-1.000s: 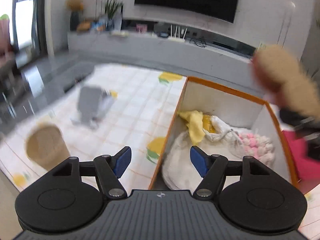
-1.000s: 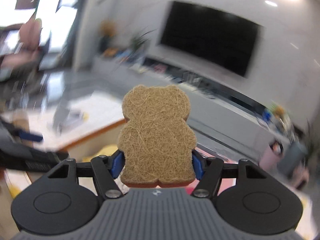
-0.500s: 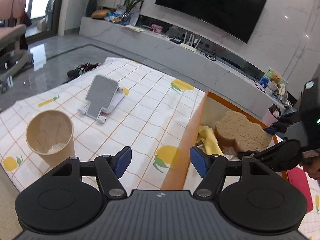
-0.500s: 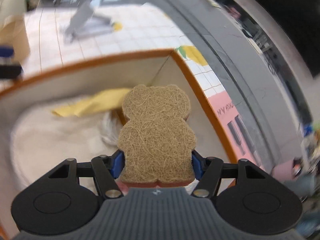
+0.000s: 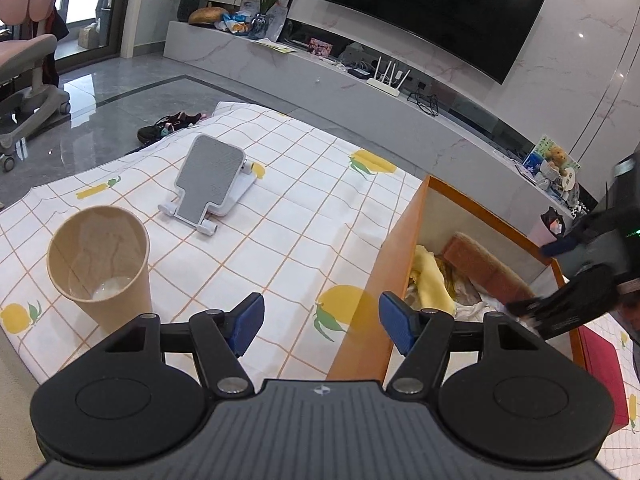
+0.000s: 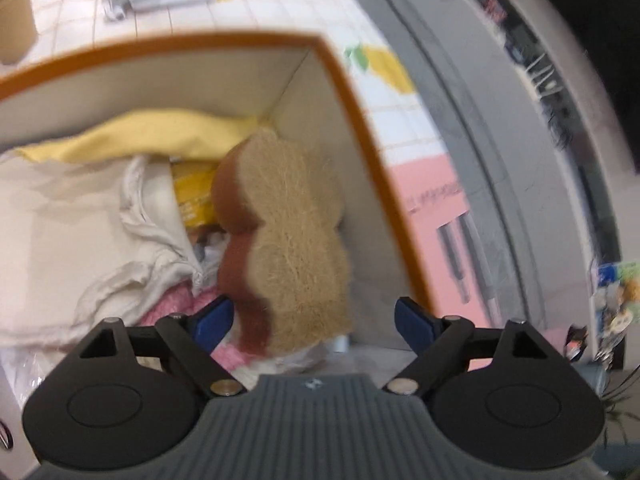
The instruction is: Organize soft objects
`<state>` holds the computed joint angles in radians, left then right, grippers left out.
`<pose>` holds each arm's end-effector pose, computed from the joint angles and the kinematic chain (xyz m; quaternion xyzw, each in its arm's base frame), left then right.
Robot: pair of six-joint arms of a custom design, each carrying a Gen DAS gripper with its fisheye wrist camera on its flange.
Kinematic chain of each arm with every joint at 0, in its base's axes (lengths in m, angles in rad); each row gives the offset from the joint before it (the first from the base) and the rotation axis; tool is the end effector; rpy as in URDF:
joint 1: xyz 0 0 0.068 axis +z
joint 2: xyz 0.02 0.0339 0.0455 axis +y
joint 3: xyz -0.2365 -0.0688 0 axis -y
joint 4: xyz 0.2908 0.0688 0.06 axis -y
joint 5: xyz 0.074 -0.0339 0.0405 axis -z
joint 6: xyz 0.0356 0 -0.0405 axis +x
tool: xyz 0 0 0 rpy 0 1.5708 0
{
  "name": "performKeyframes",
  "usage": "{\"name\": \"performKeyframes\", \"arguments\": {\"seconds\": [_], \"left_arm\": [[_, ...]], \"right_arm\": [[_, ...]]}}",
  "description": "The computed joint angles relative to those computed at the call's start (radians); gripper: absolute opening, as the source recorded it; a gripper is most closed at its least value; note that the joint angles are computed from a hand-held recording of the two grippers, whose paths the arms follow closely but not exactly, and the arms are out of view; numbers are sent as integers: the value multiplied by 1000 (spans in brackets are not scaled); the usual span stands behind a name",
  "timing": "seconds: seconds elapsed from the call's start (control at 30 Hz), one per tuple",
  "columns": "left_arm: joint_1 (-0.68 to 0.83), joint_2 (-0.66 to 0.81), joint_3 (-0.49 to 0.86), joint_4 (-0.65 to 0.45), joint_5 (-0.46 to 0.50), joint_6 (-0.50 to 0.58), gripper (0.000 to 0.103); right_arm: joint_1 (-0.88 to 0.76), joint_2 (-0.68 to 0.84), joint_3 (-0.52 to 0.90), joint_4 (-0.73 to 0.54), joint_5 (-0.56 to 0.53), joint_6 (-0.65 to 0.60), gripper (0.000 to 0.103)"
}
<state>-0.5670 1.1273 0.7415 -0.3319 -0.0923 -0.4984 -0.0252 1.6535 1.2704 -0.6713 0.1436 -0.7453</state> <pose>0.2489 -0.1546 0.2013 0.0121 0.9096 -0.1737 0.3774 0.3854 -0.0148 0.2012 -0.3226 0.9090 -0.1600 0.2099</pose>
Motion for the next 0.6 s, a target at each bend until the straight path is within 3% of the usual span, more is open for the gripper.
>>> {"name": "performKeyframes", "arguments": {"seconds": [0.07,0.17,0.2,0.23,0.27,0.4,0.6], "left_arm": [[-9,1,2,-6,-15,-9,77],[-6,-10,3,-15,-10,-15,76],[-4,-21,-2,-14,-6,-13,76],[-2,-34,-9,-11,-1,-10,76],[-1,-47,-16,-9,4,-7,76],[-12,-72,-21,-26,-19,-7,76],[-21,-81,-17,-18,-34,12,76]], "right_arm": [[-26,-74,-30,19,-55,2,88],[-58,-143,-66,54,-161,138,87],[-52,-162,-92,95,-162,198,77],[-40,-165,-105,122,-155,263,35],[-31,-145,-96,121,-134,343,0],[-6,-39,-49,67,-116,563,0],[19,28,-54,101,-76,601,0]]}}
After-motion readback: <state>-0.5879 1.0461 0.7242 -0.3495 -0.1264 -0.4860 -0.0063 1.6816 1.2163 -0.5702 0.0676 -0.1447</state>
